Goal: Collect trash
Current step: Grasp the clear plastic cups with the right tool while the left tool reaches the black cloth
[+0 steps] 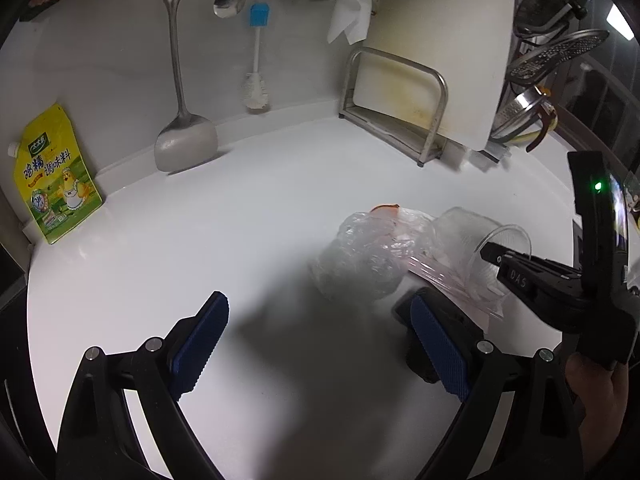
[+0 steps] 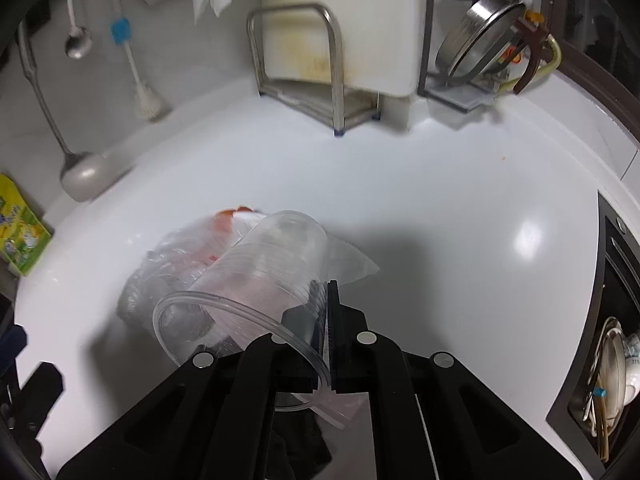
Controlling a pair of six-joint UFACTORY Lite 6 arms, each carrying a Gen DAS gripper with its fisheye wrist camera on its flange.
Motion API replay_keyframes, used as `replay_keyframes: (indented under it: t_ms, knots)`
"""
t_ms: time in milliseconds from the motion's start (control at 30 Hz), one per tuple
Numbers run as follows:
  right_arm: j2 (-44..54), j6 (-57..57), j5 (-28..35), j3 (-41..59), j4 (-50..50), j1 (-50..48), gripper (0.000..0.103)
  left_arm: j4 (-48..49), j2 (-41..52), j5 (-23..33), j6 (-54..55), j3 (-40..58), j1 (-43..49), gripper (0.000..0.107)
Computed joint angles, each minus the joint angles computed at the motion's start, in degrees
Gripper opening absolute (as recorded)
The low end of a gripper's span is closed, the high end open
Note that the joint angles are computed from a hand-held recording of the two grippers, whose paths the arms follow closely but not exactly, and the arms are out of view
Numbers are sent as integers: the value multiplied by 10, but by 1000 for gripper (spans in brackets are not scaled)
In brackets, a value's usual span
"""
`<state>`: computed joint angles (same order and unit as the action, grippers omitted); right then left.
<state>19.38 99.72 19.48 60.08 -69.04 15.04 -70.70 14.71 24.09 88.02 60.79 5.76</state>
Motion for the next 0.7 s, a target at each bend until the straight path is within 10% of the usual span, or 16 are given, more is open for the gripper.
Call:
replay_keyframes:
  t_ms: [400,700]
  knots:
    - [-250,127,-35,-262,-114,-67,3,-71,-89,-39,39,-127,-86,91]
    - [-461,-137,-63,-428,126,-119,3,-251,-37,-129,140,-124,-189,91]
